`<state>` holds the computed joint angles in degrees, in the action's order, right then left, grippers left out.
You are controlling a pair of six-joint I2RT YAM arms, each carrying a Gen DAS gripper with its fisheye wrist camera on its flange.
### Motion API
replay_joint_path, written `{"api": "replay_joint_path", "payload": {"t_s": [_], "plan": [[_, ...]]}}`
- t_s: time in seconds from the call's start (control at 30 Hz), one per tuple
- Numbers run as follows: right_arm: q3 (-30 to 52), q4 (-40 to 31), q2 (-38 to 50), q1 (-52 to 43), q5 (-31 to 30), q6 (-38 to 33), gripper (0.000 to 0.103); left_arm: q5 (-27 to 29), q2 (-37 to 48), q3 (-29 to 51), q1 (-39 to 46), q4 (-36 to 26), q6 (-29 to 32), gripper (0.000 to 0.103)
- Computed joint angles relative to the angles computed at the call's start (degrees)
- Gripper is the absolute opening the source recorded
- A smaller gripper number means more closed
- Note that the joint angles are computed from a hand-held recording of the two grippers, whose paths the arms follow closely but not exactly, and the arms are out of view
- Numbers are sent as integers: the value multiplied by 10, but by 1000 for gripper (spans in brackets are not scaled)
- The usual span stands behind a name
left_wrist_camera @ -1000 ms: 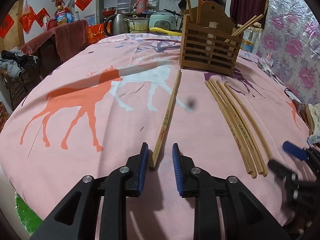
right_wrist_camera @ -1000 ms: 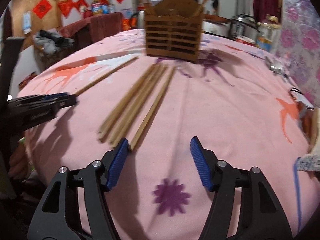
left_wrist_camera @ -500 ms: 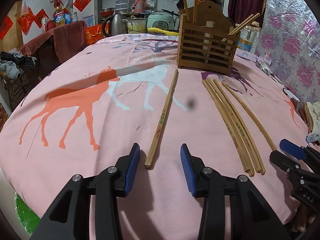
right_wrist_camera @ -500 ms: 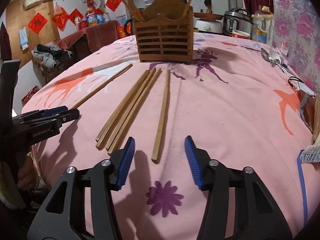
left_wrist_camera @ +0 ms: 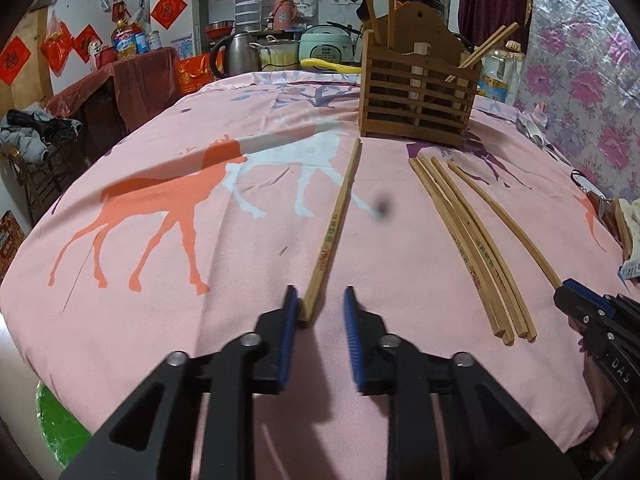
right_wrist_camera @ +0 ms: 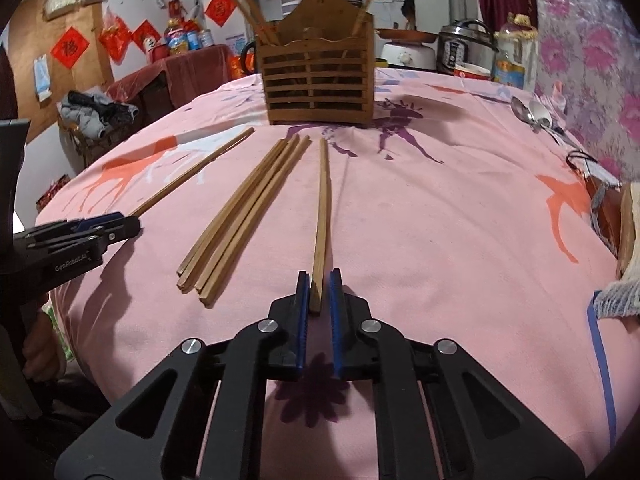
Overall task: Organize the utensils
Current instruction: 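Close the right gripper on the separated wooden chopstick, then lift the chopstick and lower it into the wooden holder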
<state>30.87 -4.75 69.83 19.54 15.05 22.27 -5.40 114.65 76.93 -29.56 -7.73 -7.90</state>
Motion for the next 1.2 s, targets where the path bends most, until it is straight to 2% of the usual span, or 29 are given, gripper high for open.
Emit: {"api": "replay_joint_path", "payload": {"t_s": [0.27,0.37,0.7,0.9,1.2], "plan": [[-1,12,8,13,17,3,9,-4,0,2,0,-3,-1,19],[-2,13,8,13,16,2,9,-11,1,3,-2,-5,2,9],[-3,13,6,13,18,4,7,-3,-4,5,-1,-14,-2,6],[-5,0,-34,2,18,9,6,0,-21,0,2,-22,-6,6],[10,-35,-113,4,35,-4,6,0,-93,-19,13,-37,-5,6]]}}
